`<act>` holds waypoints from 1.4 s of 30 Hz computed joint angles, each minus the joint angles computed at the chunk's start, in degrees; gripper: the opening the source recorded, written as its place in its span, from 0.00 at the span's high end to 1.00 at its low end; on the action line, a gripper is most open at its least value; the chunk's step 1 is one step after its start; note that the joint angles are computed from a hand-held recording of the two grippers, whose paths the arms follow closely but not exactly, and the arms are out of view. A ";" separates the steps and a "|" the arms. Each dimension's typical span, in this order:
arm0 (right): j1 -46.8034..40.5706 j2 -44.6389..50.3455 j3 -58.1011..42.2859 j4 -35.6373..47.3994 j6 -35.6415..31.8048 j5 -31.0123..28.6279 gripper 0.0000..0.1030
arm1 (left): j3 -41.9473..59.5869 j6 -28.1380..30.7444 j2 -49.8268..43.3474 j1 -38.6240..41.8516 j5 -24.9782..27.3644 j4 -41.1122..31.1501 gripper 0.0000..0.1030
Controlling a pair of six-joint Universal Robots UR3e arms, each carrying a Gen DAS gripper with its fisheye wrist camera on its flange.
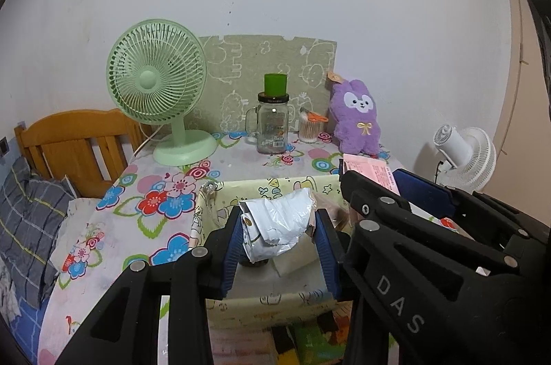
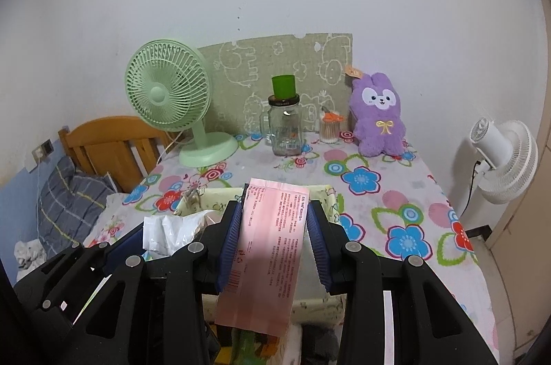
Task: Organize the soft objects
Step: 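Carry the white cloth with the left tool and pink packet with the right over the basket, then open the left tool to drop the white cloth while the right tool releases the pink packet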
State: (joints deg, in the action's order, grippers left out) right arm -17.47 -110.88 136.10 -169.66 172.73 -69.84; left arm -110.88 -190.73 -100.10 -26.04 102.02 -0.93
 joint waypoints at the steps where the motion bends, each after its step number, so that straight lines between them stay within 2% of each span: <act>1: 0.04 0.97 -0.12 -0.79 0.02 0.09 0.59 | 0.28 -0.16 -0.53 0.39 -0.29 -0.06 0.60; 8: 0.29 9.54 -2.11 -5.37 1.04 -0.32 0.59 | 0.29 -1.44 -3.03 2.83 -1.72 -0.92 0.58; 12: 0.24 12.91 -2.27 -7.40 1.22 -0.58 0.59 | 1.63 -1.57 -5.21 3.40 -2.48 -3.18 0.53; 14: 0.48 14.73 -2.79 -7.94 1.24 -0.78 0.59 | 1.95 -1.79 -5.97 3.52 -2.97 -3.85 0.48; 16: 0.68 16.19 -3.16 -8.16 1.17 -0.70 0.60 | 1.91 -1.91 -6.37 3.56 -3.08 -3.95 0.35; 17: 0.85 17.03 -3.43 -8.28 1.20 -0.70 0.60 | 1.87 -1.92 -6.53 3.55 -3.10 -3.82 0.33; 19: 1.08 18.27 -4.01 -8.25 0.94 -0.50 0.59 | 1.87 -1.94 -6.75 3.54 -3.18 -3.89 0.22; 22: 1.19 19.41 -4.01 -8.70 0.16 0.64 0.58 | 0.87 -0.77 -6.56 3.79 -5.48 -2.81 0.14; 25: 3.62 21.04 -4.24 -11.16 -1.01 -2.70 0.58 | 1.23 -0.55 -7.11 2.96 -3.73 -2.53 0.13; 26: 4.01 21.35 -4.28 -11.63 -1.11 -3.25 0.56 | 1.18 -0.52 -7.03 3.03 -3.73 -2.64 0.13; 28: 3.59 20.85 -4.07 -10.92 -1.17 -2.53 0.40 | 1.15 -0.86 -6.81 3.23 -4.05 -2.70 0.13; 29: 3.14 20.35 -3.72 -10.78 -1.25 -1.87 0.37 | 1.00 -1.03 -6.49 3.25 -4.25 -2.77 0.13; 32: 2.76 18.84 -2.95 -10.66 -1.57 -1.59 0.33 | 0.68 -1.79 -5.84 3.27 -4.05 -3.07 0.10; 36: 2.67 16.17 -2.45 -8.18 -1.75 -1.42 0.23 | -0.69 -2.84 -3.60 4.03 -5.37 -3.70 0.07; 42: 2.18 9.21 1.04 -6.10 -2.24 -0.50 0.14 | -1.14 -2.71 -1.46 1.92 -1.39 -5.03 0.02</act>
